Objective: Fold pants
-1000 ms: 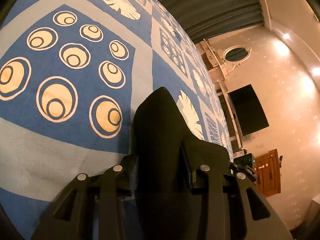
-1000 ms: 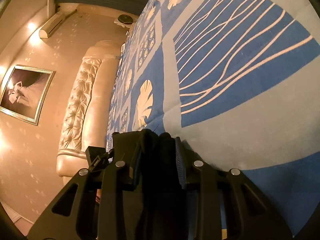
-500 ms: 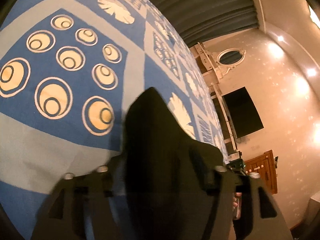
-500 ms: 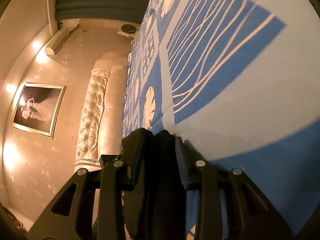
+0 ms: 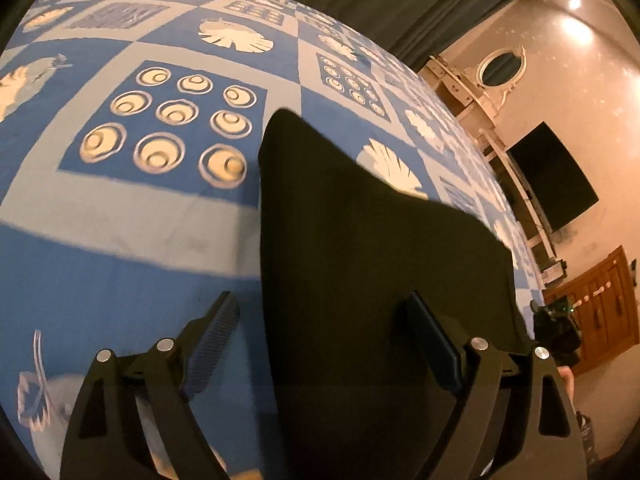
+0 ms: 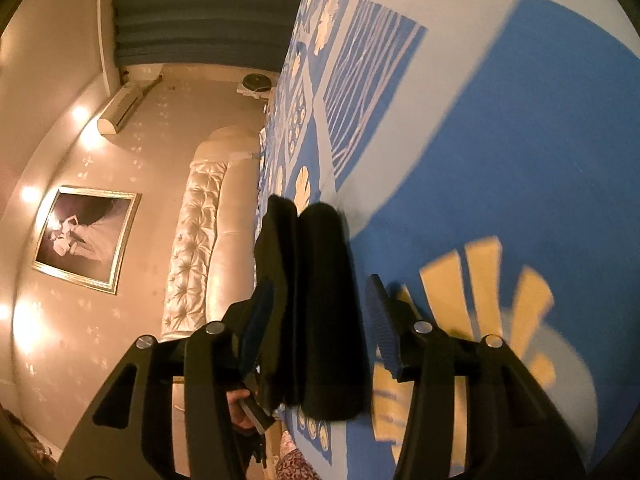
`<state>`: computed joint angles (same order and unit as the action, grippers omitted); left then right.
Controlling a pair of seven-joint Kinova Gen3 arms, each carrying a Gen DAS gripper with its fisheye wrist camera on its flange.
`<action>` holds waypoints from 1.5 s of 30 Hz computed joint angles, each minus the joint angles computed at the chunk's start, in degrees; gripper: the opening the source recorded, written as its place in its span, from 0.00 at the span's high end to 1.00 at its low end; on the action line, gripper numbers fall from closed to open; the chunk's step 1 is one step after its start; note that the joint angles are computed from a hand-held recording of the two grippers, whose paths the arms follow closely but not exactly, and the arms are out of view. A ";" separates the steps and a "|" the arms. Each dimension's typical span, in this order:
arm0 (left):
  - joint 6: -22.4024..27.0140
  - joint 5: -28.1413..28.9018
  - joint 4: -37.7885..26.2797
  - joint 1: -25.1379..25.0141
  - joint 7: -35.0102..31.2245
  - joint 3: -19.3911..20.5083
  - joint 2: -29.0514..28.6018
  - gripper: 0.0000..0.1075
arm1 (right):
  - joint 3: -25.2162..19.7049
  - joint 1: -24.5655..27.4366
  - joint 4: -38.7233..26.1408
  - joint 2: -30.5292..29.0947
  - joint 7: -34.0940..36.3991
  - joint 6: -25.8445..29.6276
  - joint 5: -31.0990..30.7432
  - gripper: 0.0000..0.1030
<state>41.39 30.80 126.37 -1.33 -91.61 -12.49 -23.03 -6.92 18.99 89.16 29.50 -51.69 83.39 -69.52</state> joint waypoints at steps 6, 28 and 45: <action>1.82 -6.66 2.03 -4.22 12.60 6.61 -7.48 0.21 | 1.50 2.61 7.47 -2.81 4.22 1.90 -1.77 0.54; 23.74 -28.51 -6.48 -9.59 46.89 34.85 -21.43 0.21 | -0.35 1.35 19.00 -24.55 4.40 -13.32 12.42 0.35; 25.26 -32.56 -8.68 -11.78 54.23 45.55 -19.77 0.21 | -11.86 -9.40 37.26 -54.62 10.34 -51.59 21.82 0.20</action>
<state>66.66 -1.76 117.69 -13.12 -37.38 33.07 -42.80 -18.78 9.58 126.42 -25.12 -41.35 31.80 -47.70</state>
